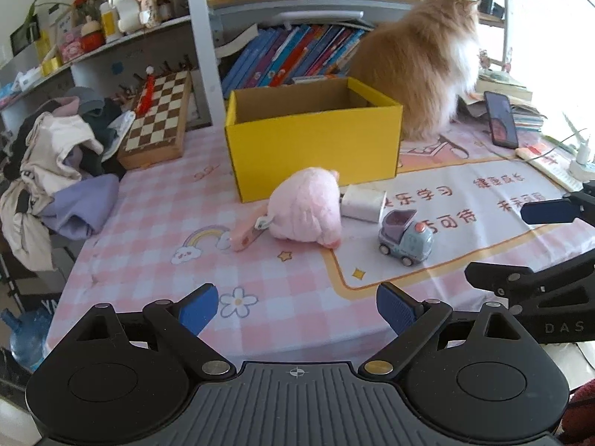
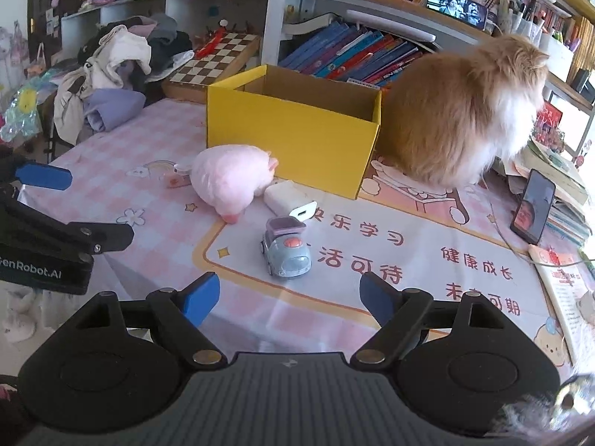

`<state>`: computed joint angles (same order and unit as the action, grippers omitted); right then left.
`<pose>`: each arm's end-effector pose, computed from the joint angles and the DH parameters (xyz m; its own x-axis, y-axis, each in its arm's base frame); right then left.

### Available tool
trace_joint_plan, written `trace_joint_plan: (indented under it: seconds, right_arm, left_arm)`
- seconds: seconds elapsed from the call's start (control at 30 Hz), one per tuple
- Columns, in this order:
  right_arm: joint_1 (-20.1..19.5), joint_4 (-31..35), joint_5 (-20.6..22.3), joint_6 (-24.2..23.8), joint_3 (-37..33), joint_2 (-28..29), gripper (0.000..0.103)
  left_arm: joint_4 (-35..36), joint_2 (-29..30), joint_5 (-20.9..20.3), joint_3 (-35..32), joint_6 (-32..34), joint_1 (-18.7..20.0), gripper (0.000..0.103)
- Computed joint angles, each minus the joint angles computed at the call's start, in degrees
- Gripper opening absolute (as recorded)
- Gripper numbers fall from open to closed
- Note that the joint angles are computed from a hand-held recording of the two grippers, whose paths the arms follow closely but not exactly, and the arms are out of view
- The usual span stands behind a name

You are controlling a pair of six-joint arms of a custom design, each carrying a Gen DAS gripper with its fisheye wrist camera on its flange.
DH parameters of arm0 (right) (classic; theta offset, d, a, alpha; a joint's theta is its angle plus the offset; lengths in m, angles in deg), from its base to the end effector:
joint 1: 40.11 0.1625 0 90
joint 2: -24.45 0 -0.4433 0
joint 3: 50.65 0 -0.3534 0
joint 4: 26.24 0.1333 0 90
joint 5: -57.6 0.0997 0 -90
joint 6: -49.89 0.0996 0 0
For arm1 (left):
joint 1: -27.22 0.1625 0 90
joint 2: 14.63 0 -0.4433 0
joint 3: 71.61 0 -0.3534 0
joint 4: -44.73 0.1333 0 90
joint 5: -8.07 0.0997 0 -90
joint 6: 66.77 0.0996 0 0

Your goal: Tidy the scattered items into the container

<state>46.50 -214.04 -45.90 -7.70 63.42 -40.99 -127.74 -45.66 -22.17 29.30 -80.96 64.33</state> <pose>0.0770 -0.5618 0.3126 -0.5473 -0.4257 0.7206 -0.7899 0.5472 -0.2767 -0.3539 -0.5428 0.0320 -0.6310 0.1349 -0.7640 0.6433 0.6415 -0.4180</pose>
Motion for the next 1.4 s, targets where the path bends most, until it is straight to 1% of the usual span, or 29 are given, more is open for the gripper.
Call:
trace_joint_plan:
  seconds: [0.07,0.17,0.3,0.43,0.57,0.8,1.03,1.4]
  right_arm:
    - [-0.02,-0.1,0.03,0.32,-0.01,-0.05,0.082]
    - [-0.04,0.63,0.09,0.71,-0.01,-0.16,0.082]
    - [0.12,1.15,0.26,0.34,0.25,-0.26,0.082]
    - [0.06,1.0,0.51,0.27,0.72,-0.61,0.082]
    - [-0.01,1.15,0.4,0.68,0.98,-0.9,0.082]
    - [0.08,-0.36,0.82,-0.31,1.28,-0.79,0.082]
    - [-0.14,0.08,0.27,0.54,0.86,-0.58,0.082]
    - [-0.39,1.65,-0.12,1.38,-0.28,-0.22,0.082]
  left_arm:
    - [-0.99,0.07,0.22,0.25,0.86,-0.23,0.094]
    - [-0.82,-0.27,0.09,0.74,0.22,-0.28,0.094]
    - [1.36,-0.81,-0.53,0.99,-1.97,-0.24,0.094]
    - [-0.46,-0.68,-0.35,1.44,-0.56,-0.58,0.094]
    - [0.27,-1.08,-0.25,1.56,-2.31,-0.38,0.095]
    - [-0.38,-0.95,-0.16,1.63,-1.76,-0.41,0.095]
    - [0.24,-1.11,-1.81,1.62,-2.33,-0.04,0.095]
    - [3.68,-1.02,-2.11,0.47,-4.3,0.64,0.095]
